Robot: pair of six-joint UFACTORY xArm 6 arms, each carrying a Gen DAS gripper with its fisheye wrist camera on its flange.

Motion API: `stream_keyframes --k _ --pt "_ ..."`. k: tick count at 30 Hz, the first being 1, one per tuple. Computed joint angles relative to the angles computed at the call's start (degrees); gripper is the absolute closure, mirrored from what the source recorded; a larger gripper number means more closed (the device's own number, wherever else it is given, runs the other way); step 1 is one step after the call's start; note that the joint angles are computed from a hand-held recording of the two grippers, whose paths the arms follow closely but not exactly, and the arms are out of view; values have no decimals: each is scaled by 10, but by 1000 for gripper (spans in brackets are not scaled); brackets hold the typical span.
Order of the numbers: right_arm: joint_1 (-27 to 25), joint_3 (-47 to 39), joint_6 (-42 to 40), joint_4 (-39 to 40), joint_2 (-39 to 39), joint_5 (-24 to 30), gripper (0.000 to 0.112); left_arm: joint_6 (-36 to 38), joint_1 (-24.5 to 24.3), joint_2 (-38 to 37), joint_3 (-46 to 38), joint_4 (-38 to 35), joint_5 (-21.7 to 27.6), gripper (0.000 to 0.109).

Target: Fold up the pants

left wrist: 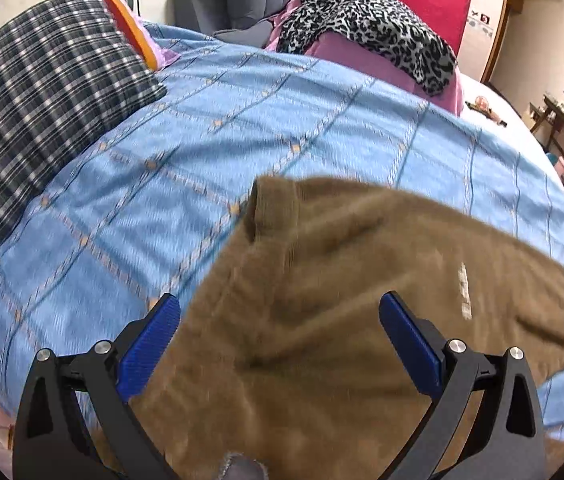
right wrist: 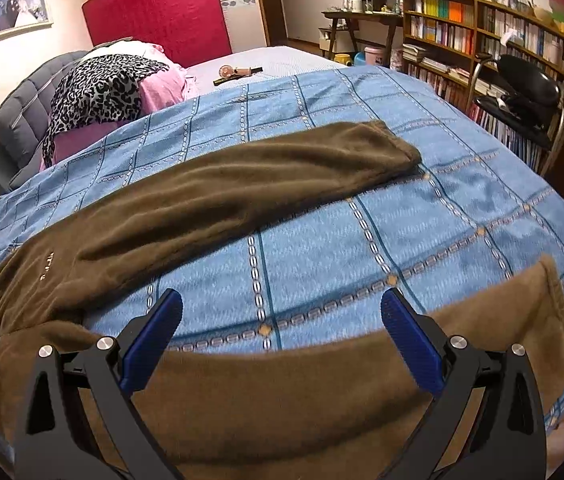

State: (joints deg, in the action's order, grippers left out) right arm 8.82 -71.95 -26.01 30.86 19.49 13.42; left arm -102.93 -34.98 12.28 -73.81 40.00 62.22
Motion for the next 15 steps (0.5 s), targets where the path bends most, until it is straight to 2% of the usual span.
stream_keyframes --k 3,8,15 --pt "2 -36 26 -33 27 7 11 24 39 6 0 -4 -23 10" --pt "4 -105 68 -81 74 34 11 65 113 25 13 -31 -111 10" --pt "-4 -213 118 -148 143 71 11 78 175 56 23 -54 -190 10"
